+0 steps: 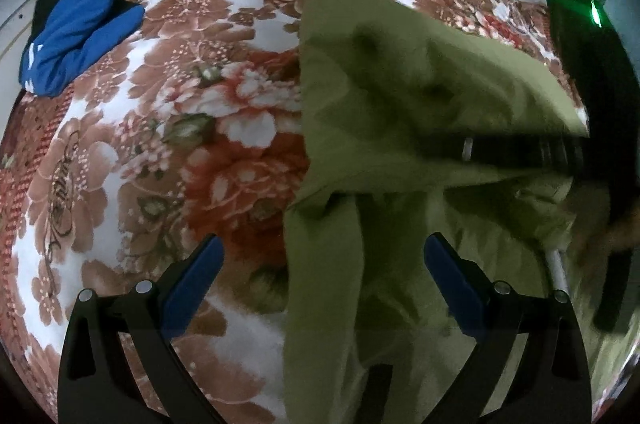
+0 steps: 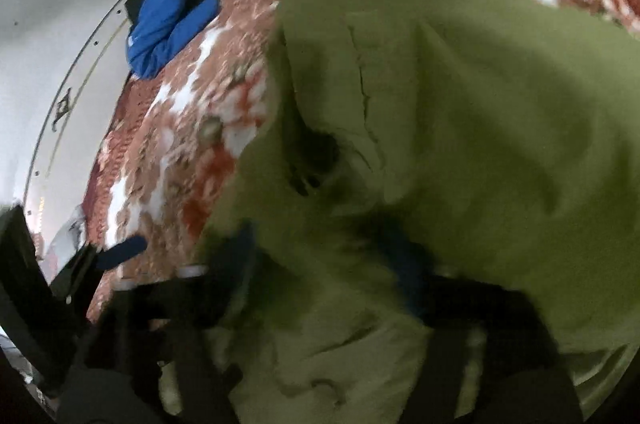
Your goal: Fold large clothes
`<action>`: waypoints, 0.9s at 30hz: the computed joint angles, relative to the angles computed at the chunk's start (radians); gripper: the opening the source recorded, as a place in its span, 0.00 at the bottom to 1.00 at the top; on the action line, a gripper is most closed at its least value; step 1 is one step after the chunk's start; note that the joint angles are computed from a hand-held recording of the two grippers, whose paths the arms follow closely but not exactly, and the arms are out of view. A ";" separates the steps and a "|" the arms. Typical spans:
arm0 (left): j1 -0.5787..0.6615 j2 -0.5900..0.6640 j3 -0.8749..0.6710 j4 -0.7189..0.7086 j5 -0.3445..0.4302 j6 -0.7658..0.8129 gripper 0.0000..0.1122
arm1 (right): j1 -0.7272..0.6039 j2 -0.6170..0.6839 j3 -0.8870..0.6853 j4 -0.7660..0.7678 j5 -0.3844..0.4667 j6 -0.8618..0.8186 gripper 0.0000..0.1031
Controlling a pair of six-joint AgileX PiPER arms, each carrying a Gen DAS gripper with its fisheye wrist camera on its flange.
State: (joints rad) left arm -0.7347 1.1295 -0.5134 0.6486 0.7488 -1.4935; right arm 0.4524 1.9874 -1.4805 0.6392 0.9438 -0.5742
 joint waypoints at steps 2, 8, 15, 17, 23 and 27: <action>0.002 -0.004 -0.033 -0.013 0.040 0.023 0.87 | 0.001 -0.037 0.053 0.007 -0.010 -0.026 0.74; 0.062 0.051 -0.196 -0.060 0.106 0.150 0.87 | -0.104 -0.130 0.057 0.030 0.059 -0.068 0.85; 0.084 0.345 -0.493 -0.054 0.027 0.180 0.87 | -0.281 -0.097 -0.105 -0.112 0.055 -0.075 0.91; 0.069 0.441 -0.598 -0.054 0.024 0.206 0.87 | -0.322 -0.064 -0.161 -0.215 0.001 -0.039 0.91; 0.042 0.709 -0.888 -0.051 0.043 0.286 0.87 | -0.429 0.119 -0.380 -0.359 0.006 0.030 0.91; 0.062 0.828 -0.966 -0.095 0.032 0.311 0.87 | -0.448 0.185 -0.436 -0.398 0.002 0.035 0.91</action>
